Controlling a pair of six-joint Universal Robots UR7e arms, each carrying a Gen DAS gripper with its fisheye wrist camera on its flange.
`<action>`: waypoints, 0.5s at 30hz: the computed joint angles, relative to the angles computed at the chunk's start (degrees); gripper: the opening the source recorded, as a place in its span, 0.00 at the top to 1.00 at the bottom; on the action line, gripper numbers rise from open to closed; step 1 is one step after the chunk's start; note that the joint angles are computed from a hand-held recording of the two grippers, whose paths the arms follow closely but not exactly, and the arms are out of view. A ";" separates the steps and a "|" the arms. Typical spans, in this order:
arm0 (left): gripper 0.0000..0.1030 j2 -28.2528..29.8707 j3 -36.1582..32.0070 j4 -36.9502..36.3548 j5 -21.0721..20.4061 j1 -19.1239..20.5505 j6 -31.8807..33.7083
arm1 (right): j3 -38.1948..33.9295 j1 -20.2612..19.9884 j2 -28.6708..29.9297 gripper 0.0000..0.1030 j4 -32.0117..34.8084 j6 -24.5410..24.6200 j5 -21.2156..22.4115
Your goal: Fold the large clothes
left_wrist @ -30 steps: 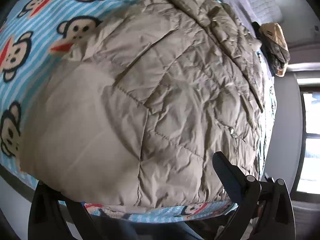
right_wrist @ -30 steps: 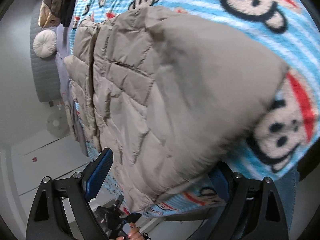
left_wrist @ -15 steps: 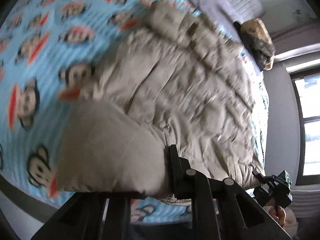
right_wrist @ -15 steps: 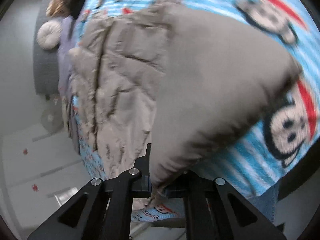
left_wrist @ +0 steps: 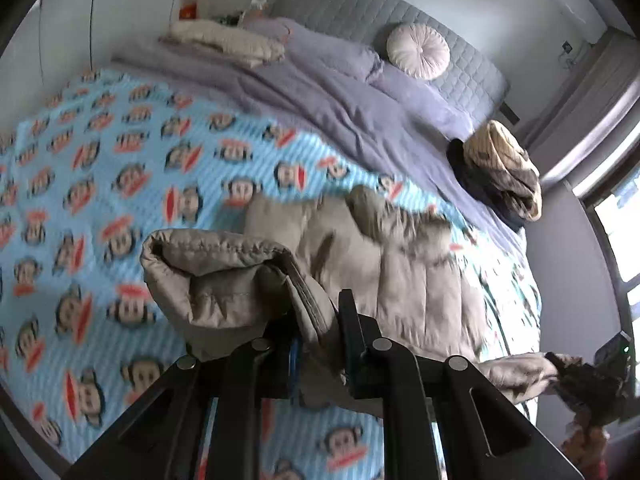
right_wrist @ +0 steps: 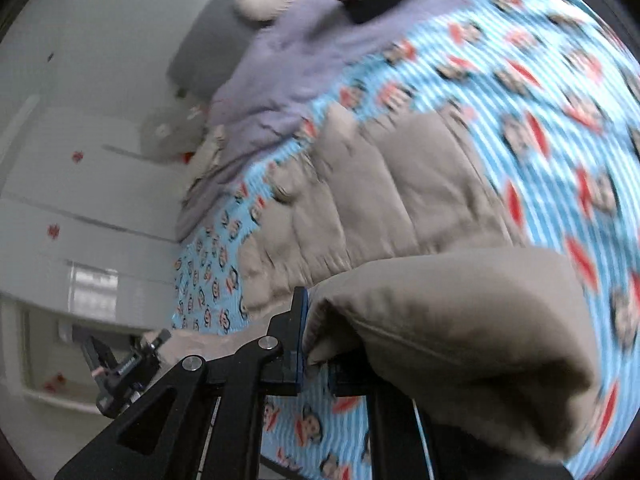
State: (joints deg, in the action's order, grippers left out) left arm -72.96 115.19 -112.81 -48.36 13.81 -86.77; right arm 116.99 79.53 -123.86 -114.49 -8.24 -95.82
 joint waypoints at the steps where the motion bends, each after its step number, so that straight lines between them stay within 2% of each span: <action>1: 0.82 0.83 -1.24 0.25 0.76 1.23 1.30 | -1.78 1.61 3.06 0.91 -1.00 0.74 -1.38; 5: 0.82 4.31 -4.04 -2.43 2.34 6.97 8.27 | -7.13 3.43 13.05 0.91 -4.15 3.89 -3.48; 10: 0.82 10.95 -7.07 -7.68 -0.02 16.83 19.32 | -9.12 1.37 21.52 0.91 -9.89 8.38 -5.68; 15: 0.82 16.69 -9.78 -9.55 -0.85 22.32 24.51 | -9.73 0.43 28.27 0.91 -16.21 9.20 -10.31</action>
State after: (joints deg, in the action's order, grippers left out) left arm -56.27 105.41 -122.36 -49.21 36.13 -62.26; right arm 107.25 79.96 -95.59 -130.69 0.96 -106.12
